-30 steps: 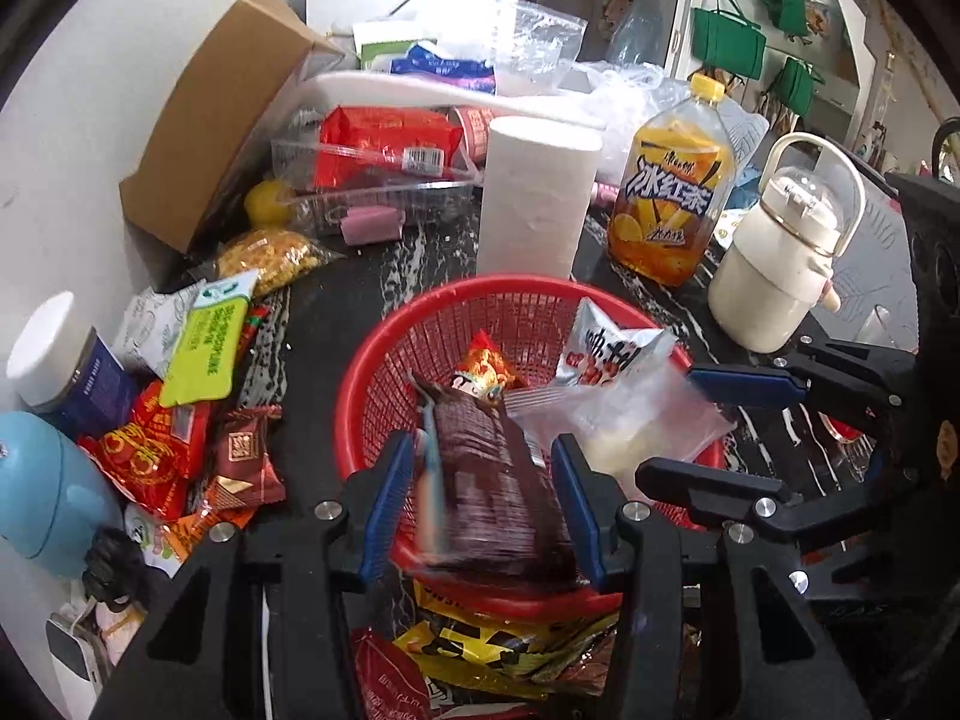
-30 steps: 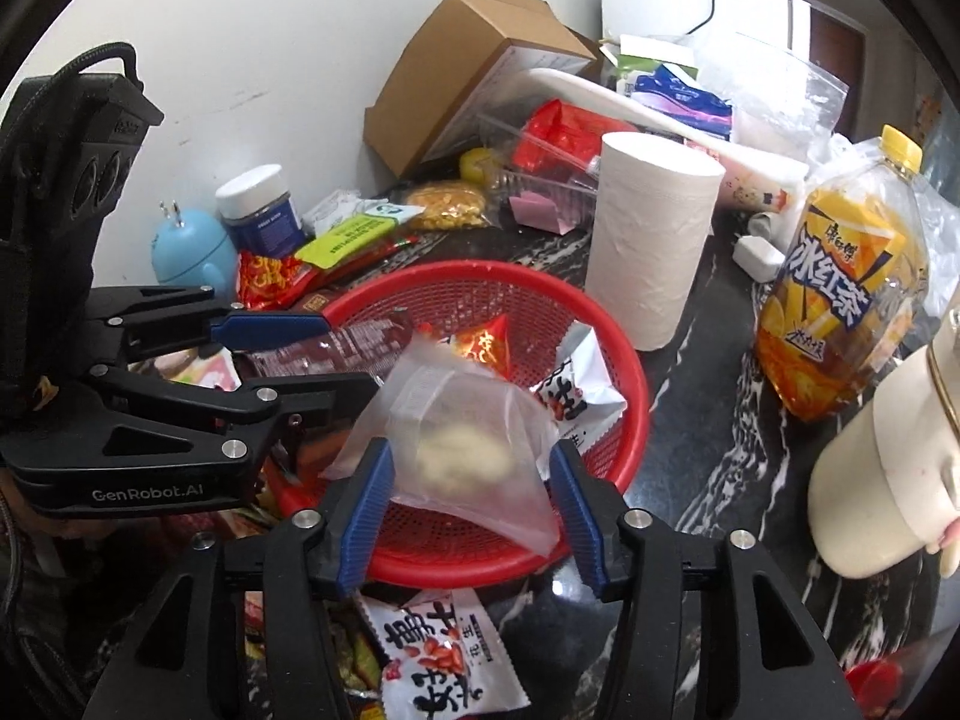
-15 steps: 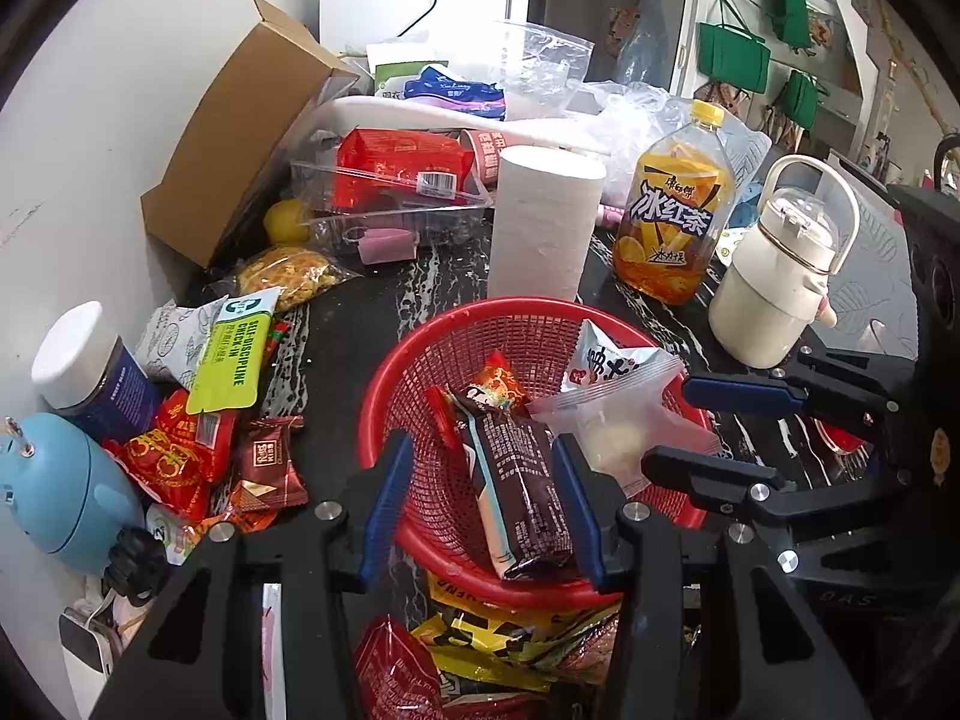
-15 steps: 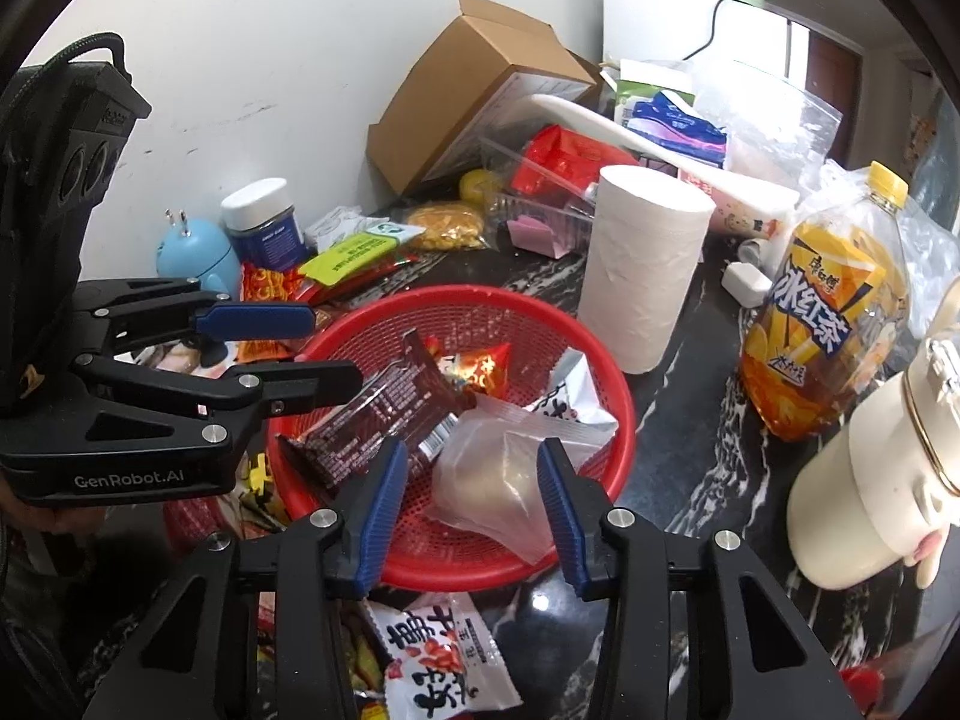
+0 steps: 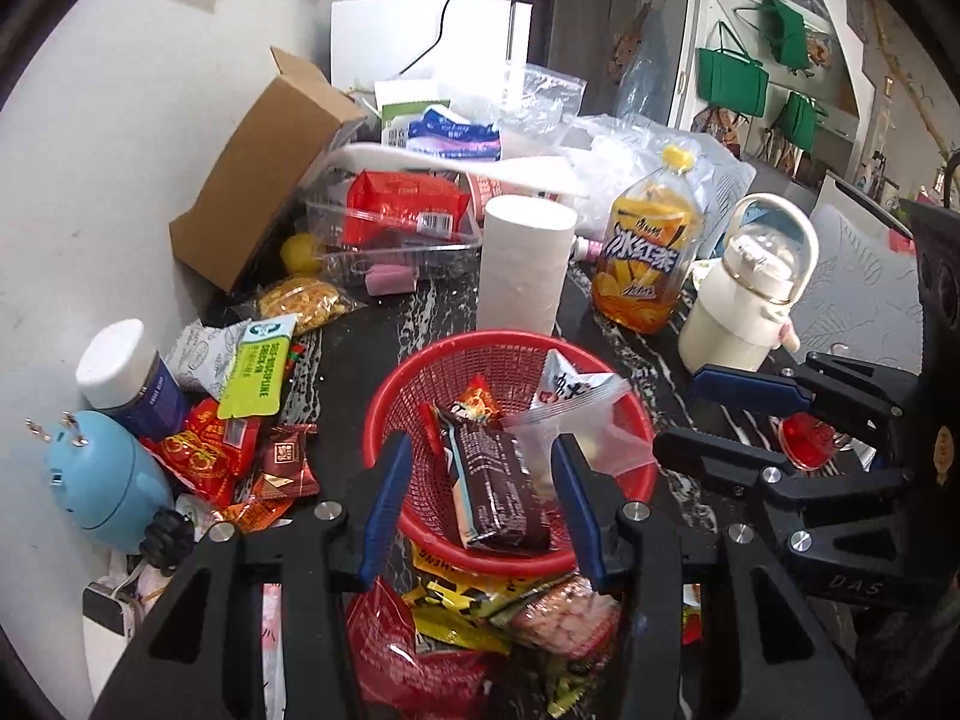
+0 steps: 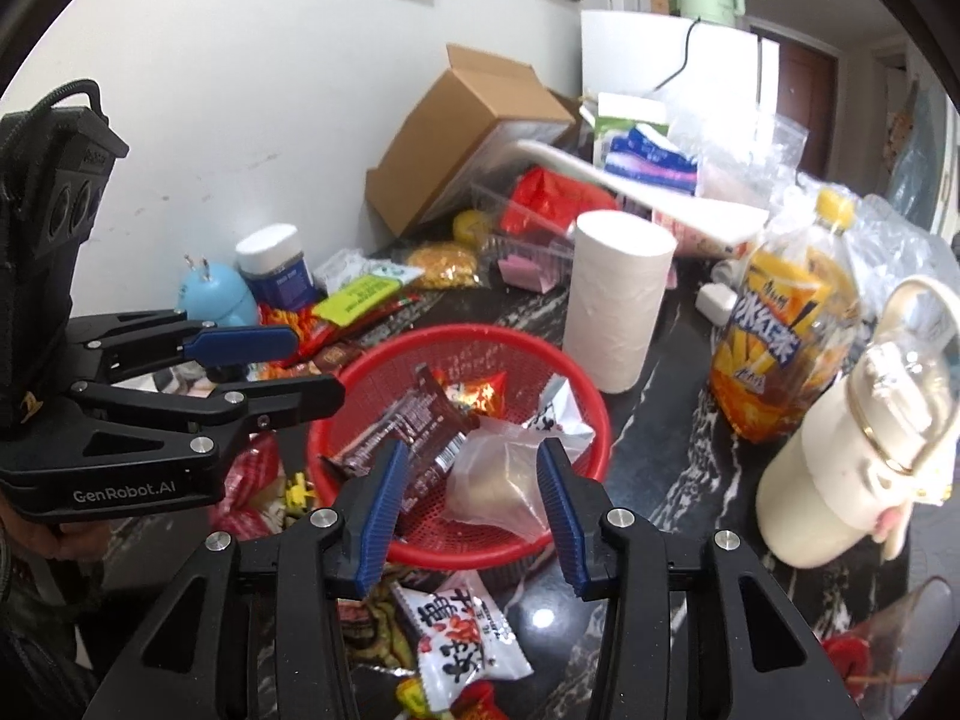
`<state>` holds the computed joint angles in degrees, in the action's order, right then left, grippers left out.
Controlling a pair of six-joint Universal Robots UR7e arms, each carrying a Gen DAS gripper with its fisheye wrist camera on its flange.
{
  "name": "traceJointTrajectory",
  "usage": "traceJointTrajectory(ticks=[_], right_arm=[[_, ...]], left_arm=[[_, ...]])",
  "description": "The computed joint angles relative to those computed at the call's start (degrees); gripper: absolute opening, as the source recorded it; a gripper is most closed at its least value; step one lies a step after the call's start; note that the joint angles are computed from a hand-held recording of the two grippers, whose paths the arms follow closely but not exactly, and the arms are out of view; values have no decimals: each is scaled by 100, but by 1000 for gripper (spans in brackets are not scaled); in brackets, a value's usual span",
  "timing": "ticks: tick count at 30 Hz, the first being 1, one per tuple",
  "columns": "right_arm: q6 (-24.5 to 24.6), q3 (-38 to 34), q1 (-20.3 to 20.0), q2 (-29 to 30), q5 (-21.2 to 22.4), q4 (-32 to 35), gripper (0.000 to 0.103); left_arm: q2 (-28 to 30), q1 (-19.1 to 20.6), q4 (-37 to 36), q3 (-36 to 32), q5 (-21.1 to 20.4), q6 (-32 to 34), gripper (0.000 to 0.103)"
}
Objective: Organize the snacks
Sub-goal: 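Open the left gripper over the basket while the right gripper releases the zip bag, then move both grippers back from the basket toward the snack pile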
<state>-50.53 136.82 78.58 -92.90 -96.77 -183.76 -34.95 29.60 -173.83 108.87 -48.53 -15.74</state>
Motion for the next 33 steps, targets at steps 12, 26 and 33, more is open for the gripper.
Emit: traceJointTrajectory(ticks=[12, 26, 33], right_arm=[[6, 545, 251, -987, 198, -125, 58], [-86, 1328, 273, -2499, 600, -7, 82], [-96, 1691, 108, -3437, 894, 395, 88]], left_arm=[[-424, -594, -97, 470, 317, -303, 47], [-870, -1495, -144, 1188, 915, -888, 80], [-1024, -1902, -76, 1514, 1017, -1243, 80]])
